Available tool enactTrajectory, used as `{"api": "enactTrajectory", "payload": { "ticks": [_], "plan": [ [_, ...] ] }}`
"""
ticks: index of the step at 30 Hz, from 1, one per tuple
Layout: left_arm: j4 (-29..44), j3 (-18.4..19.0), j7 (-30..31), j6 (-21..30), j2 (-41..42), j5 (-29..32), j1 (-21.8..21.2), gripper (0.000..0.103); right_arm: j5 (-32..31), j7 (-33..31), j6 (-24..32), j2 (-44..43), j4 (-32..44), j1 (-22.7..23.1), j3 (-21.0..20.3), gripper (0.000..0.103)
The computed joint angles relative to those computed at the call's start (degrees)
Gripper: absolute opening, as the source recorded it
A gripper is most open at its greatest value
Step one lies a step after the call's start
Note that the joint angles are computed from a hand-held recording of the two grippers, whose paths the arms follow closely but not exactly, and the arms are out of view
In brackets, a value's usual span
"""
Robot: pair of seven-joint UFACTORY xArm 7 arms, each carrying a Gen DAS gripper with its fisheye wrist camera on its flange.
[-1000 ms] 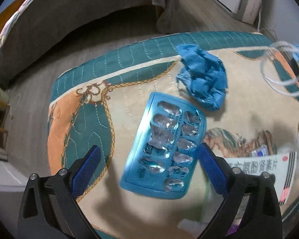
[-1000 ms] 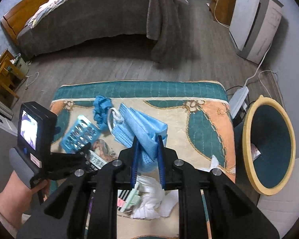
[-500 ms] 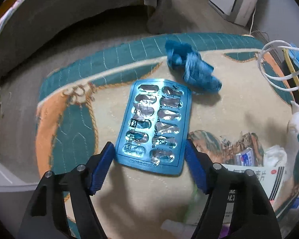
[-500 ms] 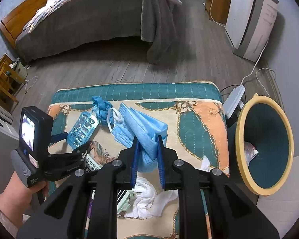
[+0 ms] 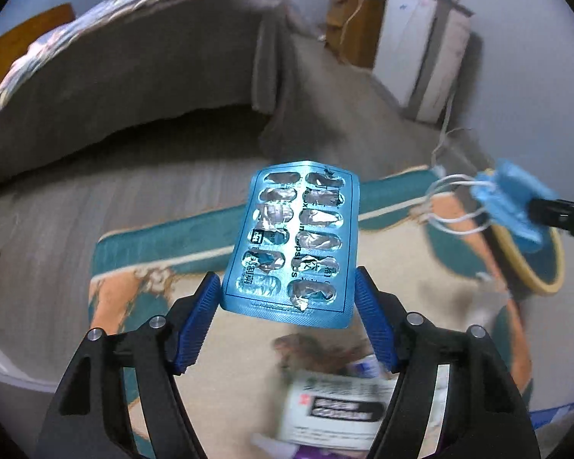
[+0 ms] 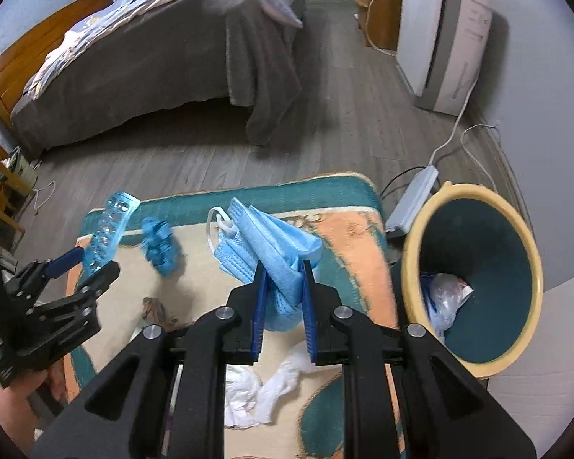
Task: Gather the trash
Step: 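Carry blister pack and mask over the bin and open both tools to drop them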
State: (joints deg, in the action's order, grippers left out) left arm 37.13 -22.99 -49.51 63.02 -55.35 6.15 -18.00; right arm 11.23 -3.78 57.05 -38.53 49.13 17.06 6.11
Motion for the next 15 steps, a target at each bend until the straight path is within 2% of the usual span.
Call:
{"api": "enactTrajectory", "payload": {
  "ticks": [6, 15],
  "plan": [
    [4.6, -3.4, -1.6, -1.6, 4.1, 0.3, -0.4, 0.071, -0.3, -1.6, -0.1, 0.0, 0.0, -1.1, -1.8, 0.016],
    [9.2, -5.2, -2.7, -7.1, 13.8, 3.5, -1.0, 0.071, 0.0, -4.1, -0.3, 0.6, 0.0, -4.7, -5.4, 0.016]
  ]
}}
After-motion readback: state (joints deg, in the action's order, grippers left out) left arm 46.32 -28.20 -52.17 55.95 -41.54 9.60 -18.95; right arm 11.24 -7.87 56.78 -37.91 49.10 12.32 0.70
